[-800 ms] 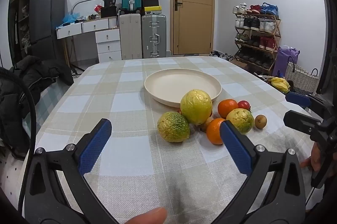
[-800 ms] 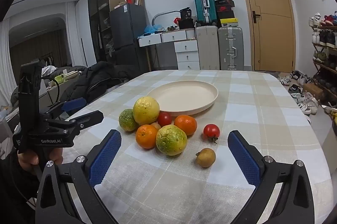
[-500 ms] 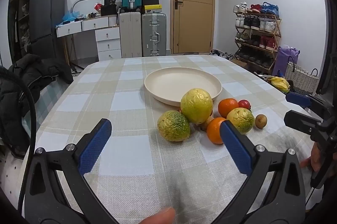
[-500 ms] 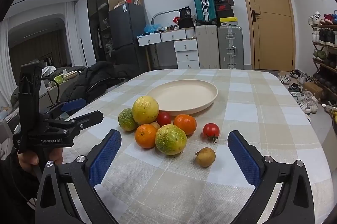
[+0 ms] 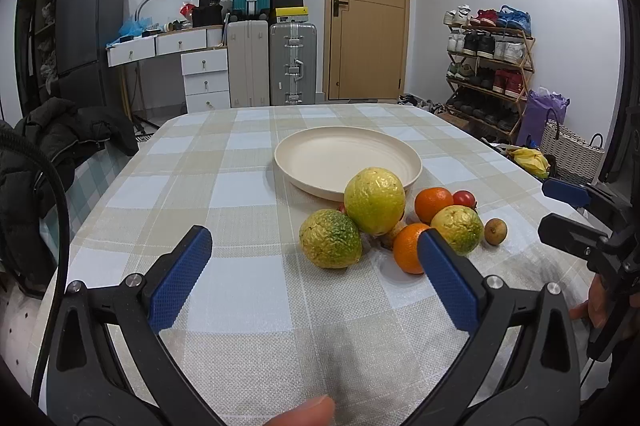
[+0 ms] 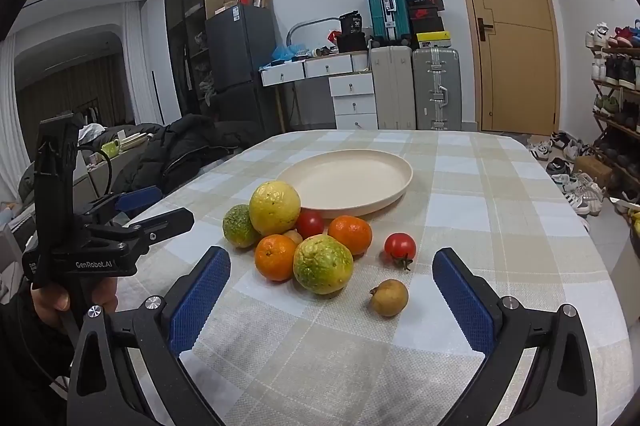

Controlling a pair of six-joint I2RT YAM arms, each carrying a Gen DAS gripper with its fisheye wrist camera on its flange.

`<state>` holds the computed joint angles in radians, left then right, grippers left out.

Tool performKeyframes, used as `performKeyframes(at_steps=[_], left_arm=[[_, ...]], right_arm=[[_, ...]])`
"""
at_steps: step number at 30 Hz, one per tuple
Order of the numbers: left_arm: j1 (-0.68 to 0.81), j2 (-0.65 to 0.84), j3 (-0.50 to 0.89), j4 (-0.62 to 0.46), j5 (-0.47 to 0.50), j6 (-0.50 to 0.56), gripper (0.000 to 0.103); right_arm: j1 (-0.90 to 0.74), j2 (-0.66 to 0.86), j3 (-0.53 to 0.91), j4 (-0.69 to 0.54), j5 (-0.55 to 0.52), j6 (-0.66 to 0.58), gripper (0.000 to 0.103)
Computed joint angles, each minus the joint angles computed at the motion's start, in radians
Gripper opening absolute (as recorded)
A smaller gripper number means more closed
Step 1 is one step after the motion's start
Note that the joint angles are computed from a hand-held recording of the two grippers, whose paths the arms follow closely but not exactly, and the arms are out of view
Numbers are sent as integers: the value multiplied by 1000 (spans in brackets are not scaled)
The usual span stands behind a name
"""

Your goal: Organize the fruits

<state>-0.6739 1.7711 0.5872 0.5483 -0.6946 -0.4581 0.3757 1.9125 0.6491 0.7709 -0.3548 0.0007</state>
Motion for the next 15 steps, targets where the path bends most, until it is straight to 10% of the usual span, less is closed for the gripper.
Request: performKeyframes(at_steps=[15], left_arm=[[6,-4,-2,-2,8,-2,103]], right_arm=[[1,-1,-1,-2,2,-2,103]])
